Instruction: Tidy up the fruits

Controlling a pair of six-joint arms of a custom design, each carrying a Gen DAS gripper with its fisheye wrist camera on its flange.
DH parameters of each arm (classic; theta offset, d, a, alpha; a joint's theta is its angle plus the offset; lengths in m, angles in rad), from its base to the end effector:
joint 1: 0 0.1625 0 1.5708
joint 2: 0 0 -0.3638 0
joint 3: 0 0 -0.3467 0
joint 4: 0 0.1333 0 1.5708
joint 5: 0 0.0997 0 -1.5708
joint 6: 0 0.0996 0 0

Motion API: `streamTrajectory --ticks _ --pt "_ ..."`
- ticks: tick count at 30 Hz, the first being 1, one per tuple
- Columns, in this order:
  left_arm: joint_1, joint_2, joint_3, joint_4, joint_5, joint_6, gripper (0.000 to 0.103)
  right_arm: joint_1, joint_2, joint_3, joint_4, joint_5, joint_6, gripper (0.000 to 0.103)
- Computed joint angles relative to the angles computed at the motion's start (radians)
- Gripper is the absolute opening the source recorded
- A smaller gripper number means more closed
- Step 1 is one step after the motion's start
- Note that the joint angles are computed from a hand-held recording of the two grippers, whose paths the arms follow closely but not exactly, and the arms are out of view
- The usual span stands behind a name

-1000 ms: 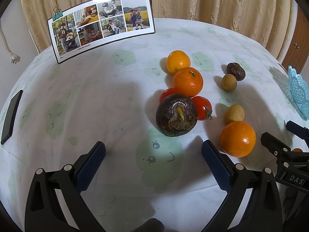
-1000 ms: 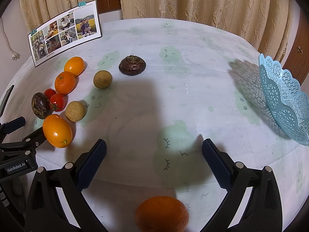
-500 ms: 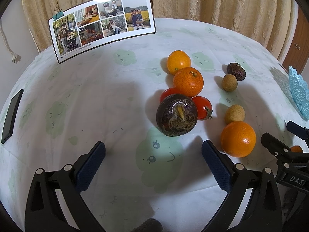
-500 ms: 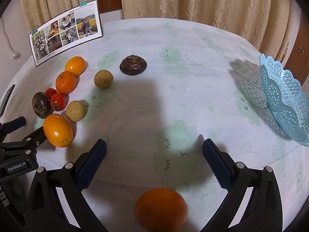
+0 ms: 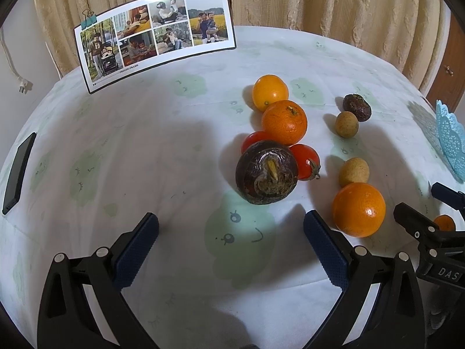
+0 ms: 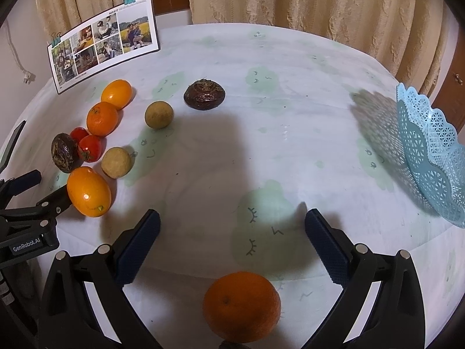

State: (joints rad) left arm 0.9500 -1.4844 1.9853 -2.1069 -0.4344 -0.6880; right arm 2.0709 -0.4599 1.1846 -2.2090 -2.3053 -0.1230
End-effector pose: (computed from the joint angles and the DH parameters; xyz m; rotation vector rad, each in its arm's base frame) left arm -0.0721 -0.4852 0.3201 -0.0948 2.1124 -0.8512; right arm 0.3838 -0.5635 0.0119 0.7749 -2.2758 0.0711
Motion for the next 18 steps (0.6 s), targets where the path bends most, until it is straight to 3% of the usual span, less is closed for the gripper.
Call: streamTrajectory --ticks 18 --pt "-0.001 -0.003 0.000 -0.005 -0.013 0.009 0.098 -0.007 -0.037 0.046 -0.056 0.068 0.009 0.101"
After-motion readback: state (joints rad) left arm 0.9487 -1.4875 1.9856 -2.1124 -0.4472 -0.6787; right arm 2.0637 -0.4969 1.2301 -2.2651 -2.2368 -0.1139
